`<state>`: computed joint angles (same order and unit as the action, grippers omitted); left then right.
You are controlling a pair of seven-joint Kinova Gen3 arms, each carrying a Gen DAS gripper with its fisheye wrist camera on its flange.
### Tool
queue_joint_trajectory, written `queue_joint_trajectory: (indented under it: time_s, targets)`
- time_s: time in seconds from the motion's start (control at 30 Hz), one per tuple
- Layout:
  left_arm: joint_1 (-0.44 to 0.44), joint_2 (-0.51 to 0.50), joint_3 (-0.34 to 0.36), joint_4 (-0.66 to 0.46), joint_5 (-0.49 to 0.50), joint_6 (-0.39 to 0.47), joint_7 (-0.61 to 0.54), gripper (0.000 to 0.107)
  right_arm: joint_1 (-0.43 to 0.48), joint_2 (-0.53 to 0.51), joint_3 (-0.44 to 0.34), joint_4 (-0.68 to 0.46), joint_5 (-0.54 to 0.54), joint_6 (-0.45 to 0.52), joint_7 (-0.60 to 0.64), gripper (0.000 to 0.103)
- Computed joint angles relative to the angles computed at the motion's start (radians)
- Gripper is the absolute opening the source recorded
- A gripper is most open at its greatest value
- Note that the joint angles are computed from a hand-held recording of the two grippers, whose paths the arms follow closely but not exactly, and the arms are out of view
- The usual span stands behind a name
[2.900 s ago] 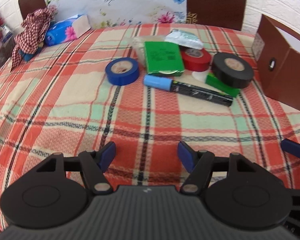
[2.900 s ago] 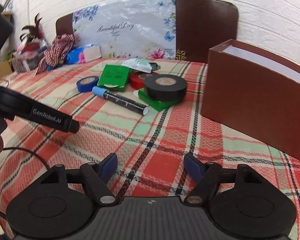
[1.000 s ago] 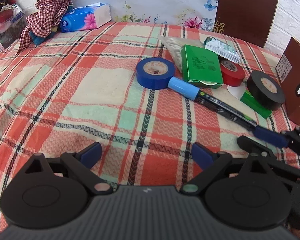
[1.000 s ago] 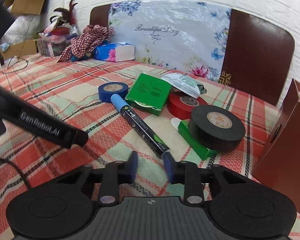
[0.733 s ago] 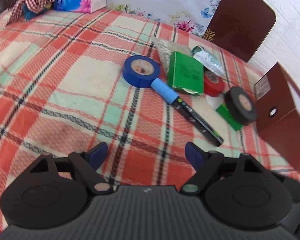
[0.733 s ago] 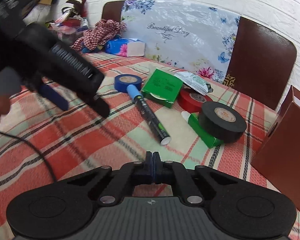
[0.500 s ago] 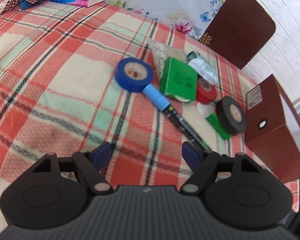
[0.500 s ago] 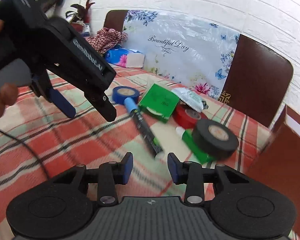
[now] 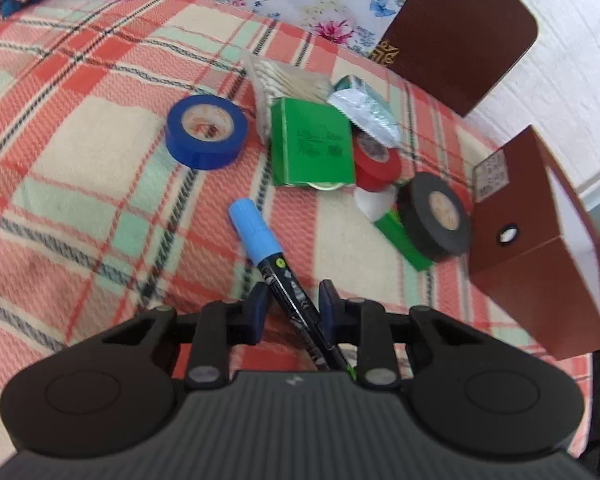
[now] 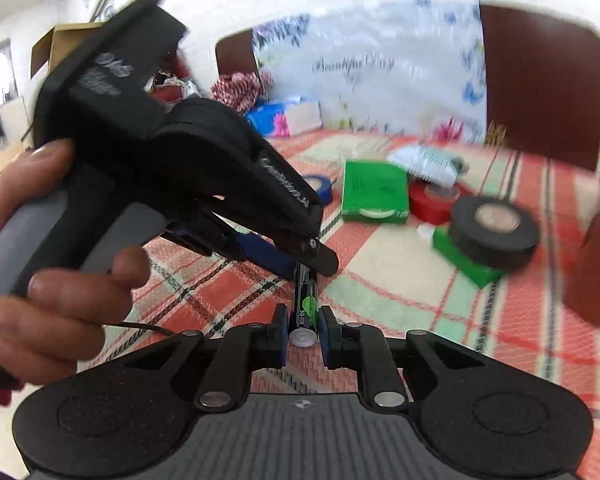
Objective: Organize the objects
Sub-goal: 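Lower the marker into the brown box and open the left tool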
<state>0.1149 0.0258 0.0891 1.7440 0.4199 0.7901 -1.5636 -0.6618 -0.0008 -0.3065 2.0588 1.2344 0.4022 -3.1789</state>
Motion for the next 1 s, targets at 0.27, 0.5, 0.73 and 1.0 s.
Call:
queue_joint_trajectory:
  time_s: [0.27,0.5,0.73,1.0]
  targets:
    - [0.077,-0.084,0.032,-0.082,0.043,-0.037,-0.092,0.023,0.092,-0.087,-0.213,0.082,0.237,0.281,-0.325,0.017]
    - [0.248,0.062,0.15,-0.335,-0.19,-0.066,0.01,0.023,0.306,-0.128,-0.424,0.156,0.356,0.566,-0.52,0.017]
    - [0.529,0.282,0.083,-0.577,-0.474,0.011,0.166,0.028,0.087,-0.116,-0.122,0.189,0.319,0.648,-0.586,0.019]
    - [0.557,0.306,0.073,-0.557,-0.579,0.041,0.22,0.047,-0.026,-0.056,-0.05,0.238,0.363,0.775,-0.712,0.045]
